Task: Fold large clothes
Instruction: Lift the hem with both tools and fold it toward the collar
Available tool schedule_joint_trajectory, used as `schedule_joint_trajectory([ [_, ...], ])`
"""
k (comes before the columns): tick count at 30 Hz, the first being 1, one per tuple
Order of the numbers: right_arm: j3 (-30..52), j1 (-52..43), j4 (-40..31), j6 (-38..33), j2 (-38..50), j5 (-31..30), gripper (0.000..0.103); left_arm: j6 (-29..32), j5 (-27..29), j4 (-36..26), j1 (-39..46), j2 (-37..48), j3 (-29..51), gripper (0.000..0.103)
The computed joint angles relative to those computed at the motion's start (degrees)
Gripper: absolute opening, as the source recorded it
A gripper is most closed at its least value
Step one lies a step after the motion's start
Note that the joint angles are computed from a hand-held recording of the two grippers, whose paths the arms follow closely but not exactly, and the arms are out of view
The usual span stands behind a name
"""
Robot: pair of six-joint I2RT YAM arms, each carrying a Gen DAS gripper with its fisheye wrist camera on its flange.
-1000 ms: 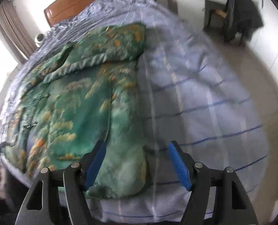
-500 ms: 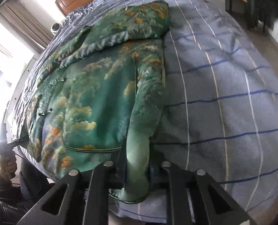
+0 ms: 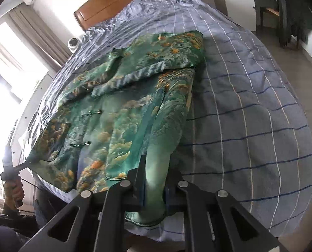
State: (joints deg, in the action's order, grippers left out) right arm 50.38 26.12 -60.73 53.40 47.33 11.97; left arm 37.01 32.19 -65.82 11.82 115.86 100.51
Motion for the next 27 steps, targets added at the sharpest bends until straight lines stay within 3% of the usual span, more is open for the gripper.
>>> schedule_joint_trajectory([
  [16,0.2,1.6,-4.5,2.3,-3.1,-4.0,0.013,5.0,-3.8,-7.2,3.3,1.1,3.3,0.011],
  [23,3.3,8.7,-9.0,7.9,-1.6,-7.6,0.012,13.6,-6.9,-14.9,8.7,0.0,4.1,0.011],
  [27,8.1,8.5,-11.9,7.8,-1.5,-10.2,0.012,16.6,-3.2,-22.8,10.8,3.2,13.2,0.011],
])
